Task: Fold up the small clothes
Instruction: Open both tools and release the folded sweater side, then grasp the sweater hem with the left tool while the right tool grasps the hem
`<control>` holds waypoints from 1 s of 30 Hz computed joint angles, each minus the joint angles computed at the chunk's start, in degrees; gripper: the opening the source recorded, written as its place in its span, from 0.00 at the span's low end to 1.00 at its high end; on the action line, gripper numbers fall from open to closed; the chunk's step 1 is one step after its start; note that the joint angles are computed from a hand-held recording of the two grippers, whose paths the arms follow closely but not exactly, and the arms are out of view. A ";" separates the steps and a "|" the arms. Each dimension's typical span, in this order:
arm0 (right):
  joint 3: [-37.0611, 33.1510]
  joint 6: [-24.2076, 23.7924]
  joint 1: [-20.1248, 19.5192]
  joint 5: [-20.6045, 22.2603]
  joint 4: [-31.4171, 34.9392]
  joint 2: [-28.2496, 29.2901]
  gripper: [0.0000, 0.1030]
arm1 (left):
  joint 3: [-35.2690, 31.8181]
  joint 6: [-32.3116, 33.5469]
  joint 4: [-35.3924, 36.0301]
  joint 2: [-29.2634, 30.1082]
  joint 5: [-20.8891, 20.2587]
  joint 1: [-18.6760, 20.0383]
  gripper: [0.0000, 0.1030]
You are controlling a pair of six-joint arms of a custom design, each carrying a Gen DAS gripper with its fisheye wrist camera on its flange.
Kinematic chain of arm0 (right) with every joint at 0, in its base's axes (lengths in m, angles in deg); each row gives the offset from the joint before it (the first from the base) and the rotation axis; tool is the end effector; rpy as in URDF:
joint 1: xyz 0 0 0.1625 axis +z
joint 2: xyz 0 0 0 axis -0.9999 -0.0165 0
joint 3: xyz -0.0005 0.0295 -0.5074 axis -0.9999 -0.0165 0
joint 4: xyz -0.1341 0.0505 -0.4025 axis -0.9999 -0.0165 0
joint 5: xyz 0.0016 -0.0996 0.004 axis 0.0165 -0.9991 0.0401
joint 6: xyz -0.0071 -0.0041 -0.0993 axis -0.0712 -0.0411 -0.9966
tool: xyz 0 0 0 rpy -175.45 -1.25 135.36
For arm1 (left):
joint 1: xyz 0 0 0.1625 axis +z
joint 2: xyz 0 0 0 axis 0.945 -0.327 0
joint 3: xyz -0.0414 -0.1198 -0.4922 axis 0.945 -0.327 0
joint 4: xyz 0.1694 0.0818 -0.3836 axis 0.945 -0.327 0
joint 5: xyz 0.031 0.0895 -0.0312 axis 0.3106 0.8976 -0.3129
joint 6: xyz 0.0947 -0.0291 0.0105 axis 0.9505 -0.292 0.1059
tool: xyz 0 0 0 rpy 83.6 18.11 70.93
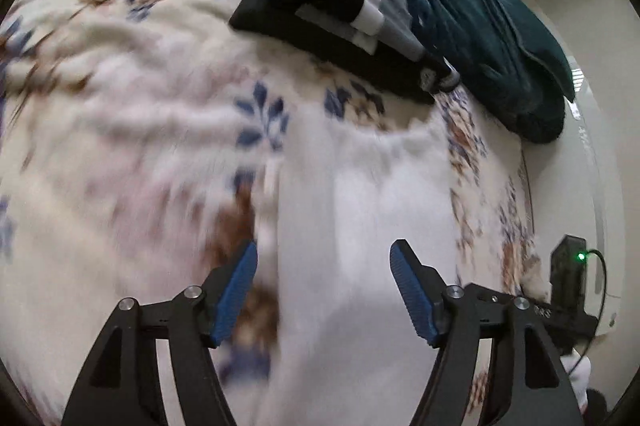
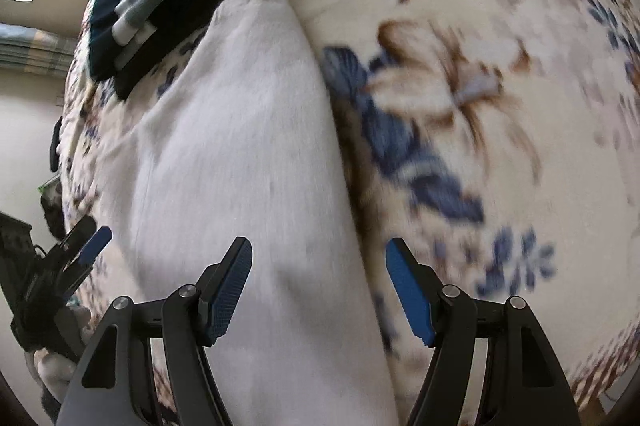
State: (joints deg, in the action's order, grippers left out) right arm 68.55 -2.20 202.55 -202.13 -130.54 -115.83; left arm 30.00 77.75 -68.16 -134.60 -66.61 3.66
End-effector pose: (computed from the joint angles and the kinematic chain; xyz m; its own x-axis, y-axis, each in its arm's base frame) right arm 0.4278 -0.7602 0.0789 -0.8614 0.3430 0.3747 0.2647 0.9326 -0.2453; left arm -0.0514 -0.7973 0.4921 -0.9707 -0.0025 -0.2403 0.0585 0.9673 -0.2466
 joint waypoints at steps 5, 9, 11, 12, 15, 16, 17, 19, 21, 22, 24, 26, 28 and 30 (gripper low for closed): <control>11.26 3.10 2.14 4.44 -2.98 -5.51 0.69 | 12.88 -6.43 1.42 -10.93 2.38 -2.47 0.66; 21.50 5.72 3.98 8.00 -5.77 -9.89 0.69 | 23.30 -15.19 6.45 -18.81 6.11 -4.85 0.66; 27.40 7.74 5.00 9.65 -7.42 -12.05 0.69 | 27.90 -18.72 9.48 -22.31 6.80 -5.54 0.66; 29.77 8.86 5.43 10.22 -7.94 -12.86 0.69 | 29.29 -19.78 10.51 -23.32 7.00 -5.88 0.66; 37.11 12.50 6.44 12.95 -11.44 -14.74 0.69 | 34.69 -22.80 12.77 -26.40 6.40 -6.38 0.66; 38.93 13.40 6.65 13.75 -12.31 -14.98 0.69 | 35.63 -23.67 13.43 -26.93 6.59 -6.65 0.64; 40.98 14.30 6.86 14.98 -14.03 -15.00 0.69 | 37.26 -24.10 13.44 -27.49 6.35 -6.68 0.64; 43.34 16.02 7.01 16.49 -17.33 -14.52 0.68 | 39.51 -24.46 12.80 -28.40 6.90 -6.91 0.49; 45.88 17.11 7.31 16.87 -23.12 -13.74 0.44 | 41.71 -23.99 11.37 -29.30 7.43 -7.56 0.14; 46.94 17.19 7.62 16.53 -25.68 -13.43 0.11 | 42.32 -23.94 10.52 -29.78 7.83 -8.09 0.12; 46.80 18.45 8.37 14.69 -26.19 -12.82 0.06 | 43.15 -23.24 8.79 -30.85 9.31 -9.90 0.09; 45.51 19.41 10.04 12.21 -25.67 -12.23 0.06 | 43.38 -22.37 8.02 -31.99 11.01 -11.83 0.09; 44.39 19.47 12.17 9.56 -23.91 -12.37 0.05 | 42.79 -22.21 8.17 -32.88 11.21 -12.82 0.09; 43.02 19.82 14.33 8.29 -22.80 -11.73 0.04 | 41.94 -22.01 8.15 -33.45 11.35 -13.46 0.09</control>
State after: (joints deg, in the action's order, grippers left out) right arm 111.57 17.62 216.88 -193.84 -153.35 -127.57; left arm 71.94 55.74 -60.01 -168.05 -55.26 -9.80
